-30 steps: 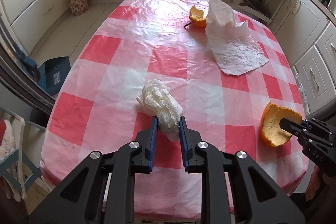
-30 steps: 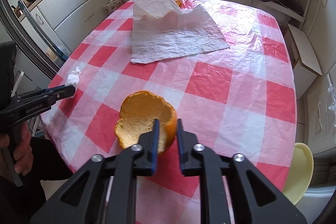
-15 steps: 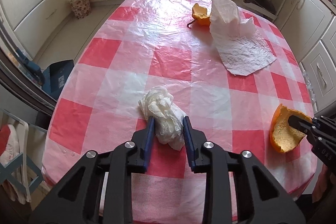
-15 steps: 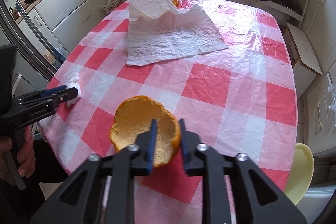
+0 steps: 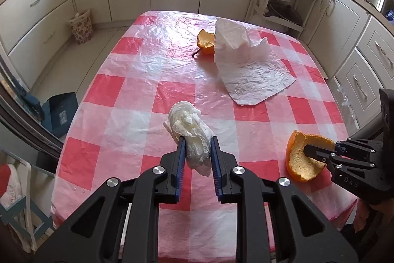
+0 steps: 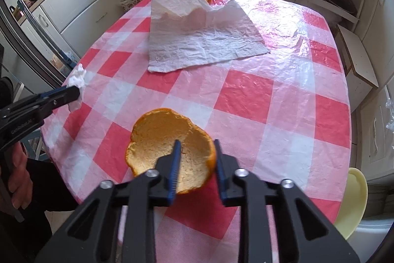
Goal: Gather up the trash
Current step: 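Hold the plastic bag in the left gripper while the right gripper holds the peel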
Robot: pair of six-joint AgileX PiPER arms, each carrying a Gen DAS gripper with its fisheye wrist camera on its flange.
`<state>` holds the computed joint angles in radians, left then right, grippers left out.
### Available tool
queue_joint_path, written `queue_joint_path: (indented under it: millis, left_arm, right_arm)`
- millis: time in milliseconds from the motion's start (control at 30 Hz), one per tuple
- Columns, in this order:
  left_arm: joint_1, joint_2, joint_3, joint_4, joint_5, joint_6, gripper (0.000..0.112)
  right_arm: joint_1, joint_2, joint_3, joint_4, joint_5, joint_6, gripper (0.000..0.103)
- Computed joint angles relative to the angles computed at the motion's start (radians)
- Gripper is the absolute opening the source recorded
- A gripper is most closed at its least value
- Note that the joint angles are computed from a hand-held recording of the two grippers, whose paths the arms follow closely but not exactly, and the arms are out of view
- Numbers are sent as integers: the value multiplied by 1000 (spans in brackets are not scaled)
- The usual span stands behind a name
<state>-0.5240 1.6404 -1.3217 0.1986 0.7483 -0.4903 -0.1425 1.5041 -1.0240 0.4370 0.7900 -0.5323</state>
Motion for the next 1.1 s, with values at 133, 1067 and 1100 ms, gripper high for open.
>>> queue_joint_path:
  millis: [133, 1067, 1100]
  left_arm:
    - [-21, -22, 13, 52, -10, -38, 19]
    - [-103, -83, 44, 278, -36, -230, 19]
    - [-106, -84, 44, 286, -36, -236, 19]
  right_arm:
    - [8, -34, 9, -1, -26, 11, 9]
    - [-35, -87, 7, 5, -35, 17, 8]
    - [-39, -88, 8, 7, -34, 13, 8]
